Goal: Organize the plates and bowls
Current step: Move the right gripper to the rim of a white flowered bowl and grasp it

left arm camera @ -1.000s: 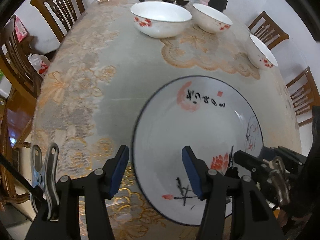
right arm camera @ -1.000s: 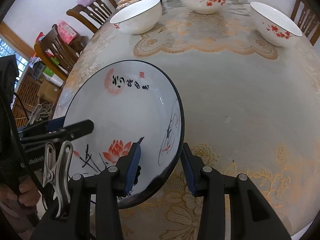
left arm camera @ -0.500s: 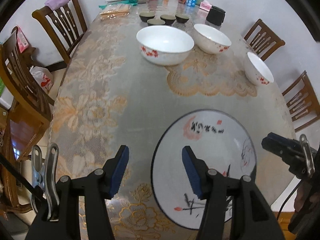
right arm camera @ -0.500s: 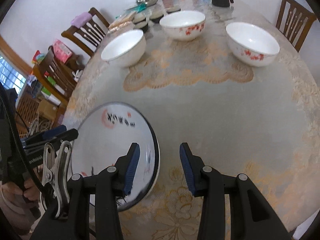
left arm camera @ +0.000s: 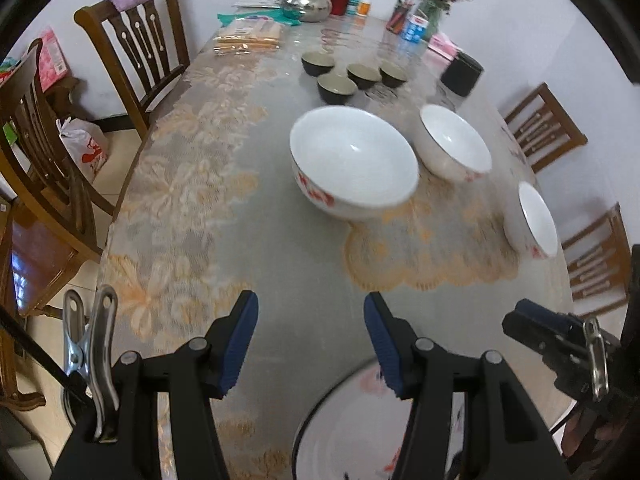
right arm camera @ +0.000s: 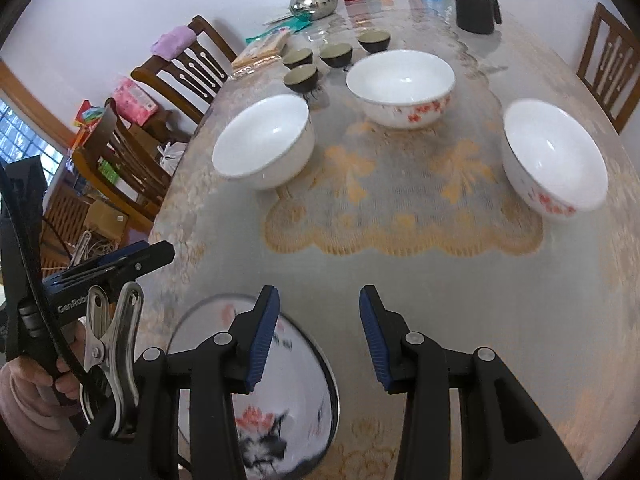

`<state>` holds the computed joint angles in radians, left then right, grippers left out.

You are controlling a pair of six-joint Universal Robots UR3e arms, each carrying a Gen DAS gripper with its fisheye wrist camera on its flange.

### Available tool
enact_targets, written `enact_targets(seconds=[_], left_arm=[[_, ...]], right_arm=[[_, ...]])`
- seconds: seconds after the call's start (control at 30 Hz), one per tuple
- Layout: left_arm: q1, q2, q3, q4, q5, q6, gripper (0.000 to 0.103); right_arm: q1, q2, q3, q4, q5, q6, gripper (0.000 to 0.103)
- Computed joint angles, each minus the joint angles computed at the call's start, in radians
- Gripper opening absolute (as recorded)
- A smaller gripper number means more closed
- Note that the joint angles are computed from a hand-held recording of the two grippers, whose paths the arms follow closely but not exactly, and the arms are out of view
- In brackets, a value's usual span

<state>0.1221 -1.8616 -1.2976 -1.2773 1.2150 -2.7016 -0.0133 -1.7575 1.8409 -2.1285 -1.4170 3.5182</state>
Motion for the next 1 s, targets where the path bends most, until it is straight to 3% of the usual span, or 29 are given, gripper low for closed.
enact_targets(seconds=[0.43,1.0], left_arm=[[-0.076,-0.299,0.402,-0.044,0.057,-0.123,0.057],[-0.146,-0.699,0.988,-0.222,0.112,-0.209,0.057]], right_arm=[[-0.066,0.3,-0.233,-0.074,0.08,-0.074,0.043],[-0.077,0.597,-0.44,-0.162,0.12,-0.038,0.043]])
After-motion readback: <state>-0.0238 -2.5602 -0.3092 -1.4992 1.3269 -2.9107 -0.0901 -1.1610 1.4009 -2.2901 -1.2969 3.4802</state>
